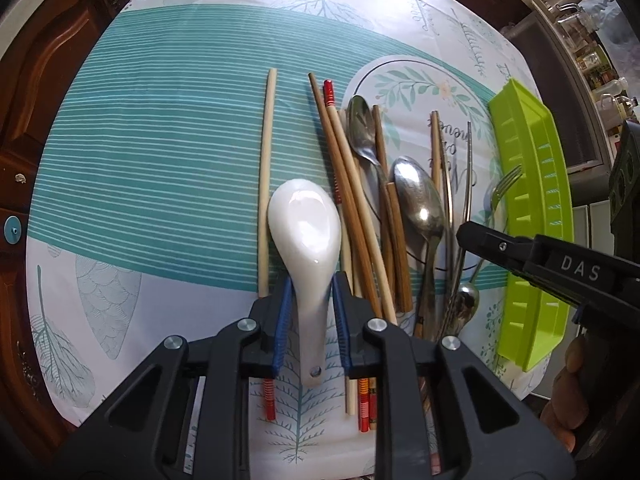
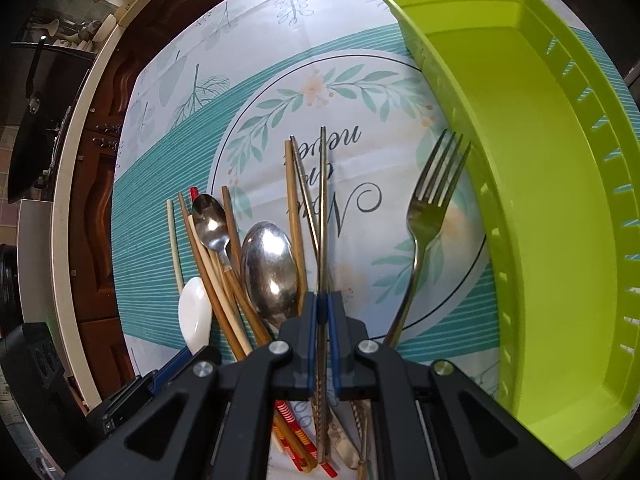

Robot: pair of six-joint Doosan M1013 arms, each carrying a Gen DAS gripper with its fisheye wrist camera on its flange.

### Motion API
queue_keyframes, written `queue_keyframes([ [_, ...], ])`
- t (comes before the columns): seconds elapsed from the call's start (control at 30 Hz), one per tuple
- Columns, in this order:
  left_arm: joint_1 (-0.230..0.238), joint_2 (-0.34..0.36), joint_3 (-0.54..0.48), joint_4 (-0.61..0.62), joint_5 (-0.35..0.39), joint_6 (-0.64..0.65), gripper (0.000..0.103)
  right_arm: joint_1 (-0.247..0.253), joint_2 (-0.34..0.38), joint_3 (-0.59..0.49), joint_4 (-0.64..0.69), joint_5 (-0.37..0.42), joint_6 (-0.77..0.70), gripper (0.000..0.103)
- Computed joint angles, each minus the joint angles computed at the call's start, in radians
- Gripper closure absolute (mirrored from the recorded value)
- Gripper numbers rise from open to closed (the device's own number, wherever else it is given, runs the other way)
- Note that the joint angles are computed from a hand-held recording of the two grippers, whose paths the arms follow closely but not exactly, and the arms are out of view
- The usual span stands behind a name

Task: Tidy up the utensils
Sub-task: 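Carry the spoon and knife into the green tray and open both tools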

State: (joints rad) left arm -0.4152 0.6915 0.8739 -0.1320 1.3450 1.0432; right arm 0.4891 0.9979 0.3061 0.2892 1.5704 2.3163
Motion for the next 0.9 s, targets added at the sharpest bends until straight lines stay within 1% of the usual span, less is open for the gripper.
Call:
queue_keyframes([
  [0.13, -0.004, -0.013, -0.004, -0.008, -0.006, 0.022, 0.087, -0.002, -0.033, 0.05, 0.009, -0.04, -0.015, 0.098],
  [0.2, -0.007, -0.02, -0.005, -0.012, -0.011, 0.035, 0.091, -0.002, -0.046, 0.068, 0.01, -0.052, -0.022, 0.098],
  [0.23, -0.008, -0.023, -0.006, -0.02, -0.014, 0.042, 0.098, -0.002, -0.054, 0.08, 0.01, -0.06, -0.027, 0.098],
  [0.37, -0.018, -0.029, -0.01, -0.015, -0.013, 0.05, 0.098, 0.0, -0.077, 0.112, 0.0, -0.074, -0.043, 0.098],
  [0.5, -0.016, -0.034, 0.005, -0.036, -0.012, 0.046, 0.098, 0.0, -0.098, 0.155, 0.004, -0.09, -0.05, 0.098],
  [0.6, -0.022, -0.046, 0.023, -0.021, -0.038, 0.056, 0.099, -0.002, -0.125, 0.201, 0.017, -0.119, -0.061, 0.098],
  [0.77, -0.043, -0.074, 0.03, 0.022, -0.099, 0.098, 0.099, -0.009, -0.185, 0.281, 0.036, -0.192, -0.086, 0.098],
  [0.9, -0.07, -0.087, 0.006, 0.048, -0.142, 0.135, 0.099, -0.021, -0.241, 0.336, 0.02, -0.244, -0.112, 0.098],
])
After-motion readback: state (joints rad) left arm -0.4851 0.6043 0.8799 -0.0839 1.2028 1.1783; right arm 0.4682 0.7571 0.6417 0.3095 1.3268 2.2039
